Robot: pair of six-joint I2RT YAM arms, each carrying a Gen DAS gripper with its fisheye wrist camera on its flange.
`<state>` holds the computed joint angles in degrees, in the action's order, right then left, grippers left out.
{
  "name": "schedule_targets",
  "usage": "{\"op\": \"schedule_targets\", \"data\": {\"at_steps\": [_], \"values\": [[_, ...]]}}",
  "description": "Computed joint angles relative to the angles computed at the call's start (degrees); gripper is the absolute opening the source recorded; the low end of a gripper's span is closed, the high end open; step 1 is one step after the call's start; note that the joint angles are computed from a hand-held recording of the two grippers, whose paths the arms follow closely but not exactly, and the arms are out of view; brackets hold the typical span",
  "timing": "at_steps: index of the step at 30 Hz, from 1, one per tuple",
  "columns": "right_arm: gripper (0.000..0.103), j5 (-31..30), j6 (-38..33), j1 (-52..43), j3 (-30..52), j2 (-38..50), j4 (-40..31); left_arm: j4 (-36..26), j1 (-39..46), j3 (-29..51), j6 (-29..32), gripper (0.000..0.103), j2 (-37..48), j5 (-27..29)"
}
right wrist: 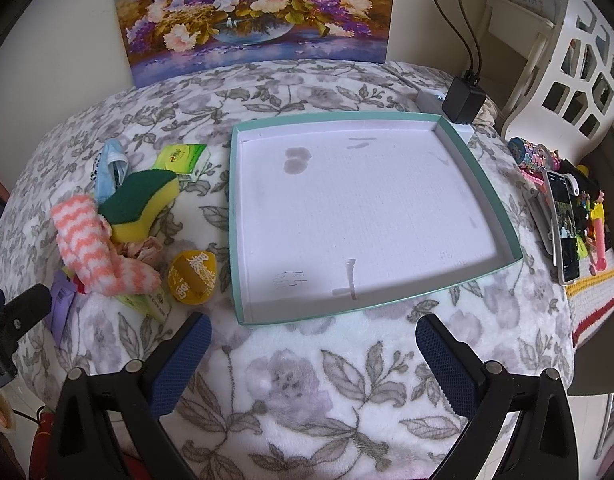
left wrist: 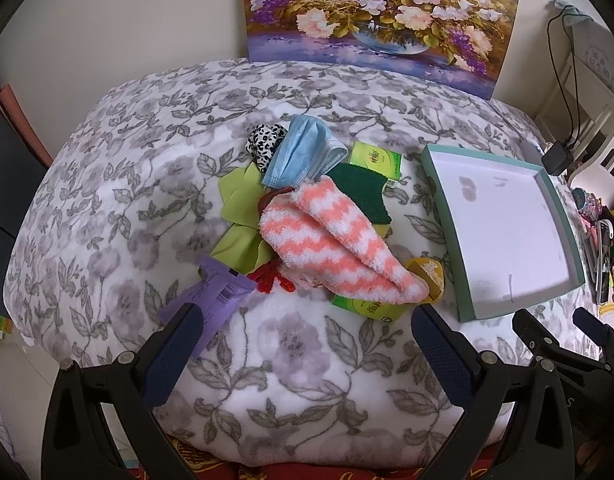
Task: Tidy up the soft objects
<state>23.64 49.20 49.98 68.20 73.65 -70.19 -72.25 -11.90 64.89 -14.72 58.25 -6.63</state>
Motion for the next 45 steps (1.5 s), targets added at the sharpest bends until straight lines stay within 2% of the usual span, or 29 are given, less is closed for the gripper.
{"op": "schedule_targets", "data": {"at_steps": [41,45], "values": [[0.103,0.2,-0.3,0.0,0.9,-0.4,-0.7,0.0,0.1,0.0,0.2,0.103,0.0,0.1],[0.103,0.2,-0.7,0.1,1.0,-1.0,0.4,0.8,2.8,-0.3,1.3,0.103,-1.4,1.0]]}}
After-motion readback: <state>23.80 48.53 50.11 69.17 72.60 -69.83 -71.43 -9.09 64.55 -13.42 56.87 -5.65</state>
